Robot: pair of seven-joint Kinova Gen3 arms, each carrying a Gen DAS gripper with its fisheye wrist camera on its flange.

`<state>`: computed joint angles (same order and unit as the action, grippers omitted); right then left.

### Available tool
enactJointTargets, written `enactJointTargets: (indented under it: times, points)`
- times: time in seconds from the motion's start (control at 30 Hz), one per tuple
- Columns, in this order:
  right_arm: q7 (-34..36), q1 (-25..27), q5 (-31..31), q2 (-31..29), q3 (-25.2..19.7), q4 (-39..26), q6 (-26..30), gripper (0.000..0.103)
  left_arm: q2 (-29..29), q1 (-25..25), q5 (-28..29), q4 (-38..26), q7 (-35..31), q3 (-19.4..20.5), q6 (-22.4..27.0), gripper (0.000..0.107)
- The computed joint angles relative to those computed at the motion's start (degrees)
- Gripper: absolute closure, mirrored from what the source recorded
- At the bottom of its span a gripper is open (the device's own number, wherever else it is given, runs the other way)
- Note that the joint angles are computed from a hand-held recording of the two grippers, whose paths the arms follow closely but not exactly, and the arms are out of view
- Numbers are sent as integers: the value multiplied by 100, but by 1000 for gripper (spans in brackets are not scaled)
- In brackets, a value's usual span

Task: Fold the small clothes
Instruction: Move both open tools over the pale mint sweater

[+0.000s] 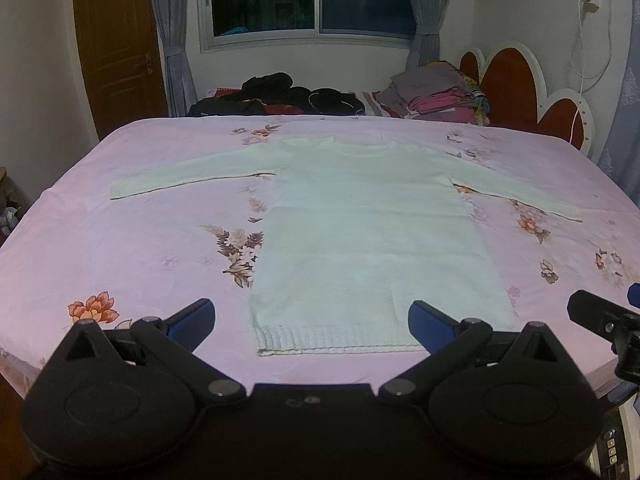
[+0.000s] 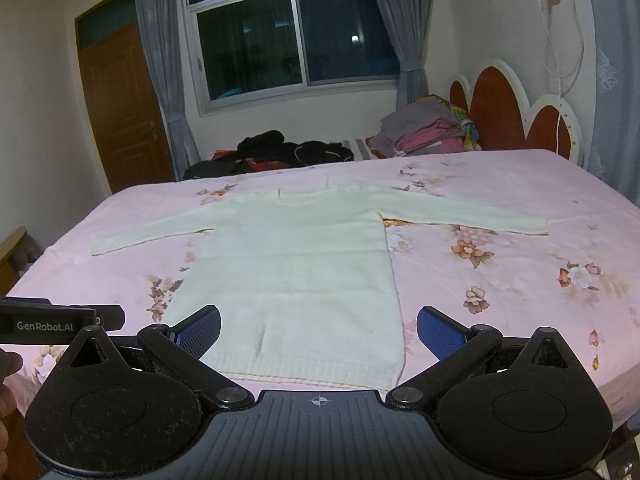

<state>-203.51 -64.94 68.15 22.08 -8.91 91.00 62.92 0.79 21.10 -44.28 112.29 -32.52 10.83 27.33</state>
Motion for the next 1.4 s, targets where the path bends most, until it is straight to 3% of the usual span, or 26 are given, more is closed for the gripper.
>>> enactJointTargets:
  times: [0.43,0.6,1.0,1.23,1.4]
  points:
    - [32,46,-23,68,26,-59,-91,0,20,-92,-182,105,251,-99,-377,5]
    - [69,68,-54,112,78,-92,-181,0,75,-135,235,-15,-183,-125,-291,5]
    - [248,192,-234,213,214,-234,-362,0,364,-45,497,-282,-581,-329,-203,5]
    - [321,357,-377,373,362,-363,-527,0,652,-74,941,-545,-1074,-566,-327,5]
    - [355,480,-457,525,525,-480,-688,0,1018,-226,1593,-935,-1821,-663,-336,5]
